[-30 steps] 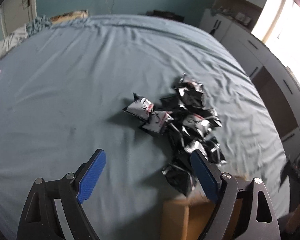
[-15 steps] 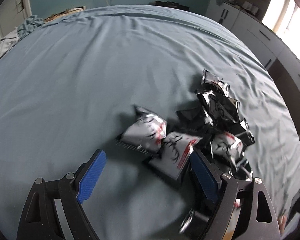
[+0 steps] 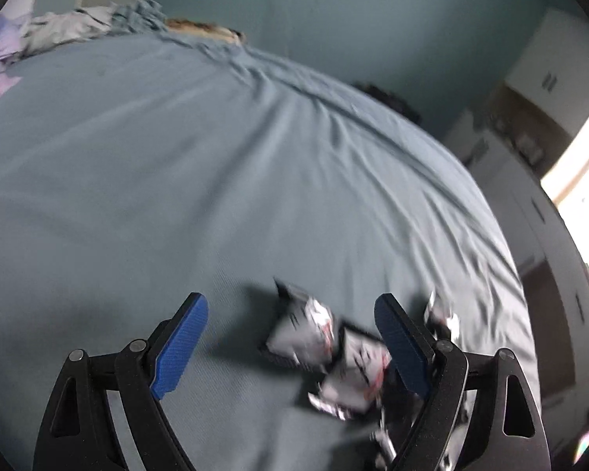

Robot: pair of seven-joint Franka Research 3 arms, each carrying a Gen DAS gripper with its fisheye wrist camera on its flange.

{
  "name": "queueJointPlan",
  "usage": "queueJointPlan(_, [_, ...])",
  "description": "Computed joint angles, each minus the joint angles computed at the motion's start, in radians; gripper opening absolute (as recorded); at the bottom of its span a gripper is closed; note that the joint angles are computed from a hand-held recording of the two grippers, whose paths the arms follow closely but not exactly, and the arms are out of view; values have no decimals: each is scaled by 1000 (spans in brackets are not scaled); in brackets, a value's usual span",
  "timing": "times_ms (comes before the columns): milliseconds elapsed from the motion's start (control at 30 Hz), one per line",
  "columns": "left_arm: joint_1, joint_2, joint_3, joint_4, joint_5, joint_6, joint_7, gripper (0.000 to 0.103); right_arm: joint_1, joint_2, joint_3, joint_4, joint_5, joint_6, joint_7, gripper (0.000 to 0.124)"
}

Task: Organize snacks
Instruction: 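Grasp a white deer-print packet with the left tool while the right tool holds the black packet, then drop the white deer-print packet into the cardboard box, opening the left tool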

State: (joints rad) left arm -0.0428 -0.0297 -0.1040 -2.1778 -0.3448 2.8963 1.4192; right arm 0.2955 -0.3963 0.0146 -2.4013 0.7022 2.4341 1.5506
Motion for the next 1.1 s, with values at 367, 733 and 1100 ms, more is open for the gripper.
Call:
queueJointPlan(367, [-24, 127, -21, 163, 506, -309, -193, 52, -5, 6, 6, 3, -9, 8, 15, 38])
queueJointPlan(733, [-52, -177, -3, -68, 327, -177, -75, 50, -8, -63, 34, -41, -111, 69, 97, 38])
queueJointPlan(1100, [-341, -620, 103, -323, 118, -266, 376, 52, -19, -202, 38, -141, -156, 129, 195, 38])
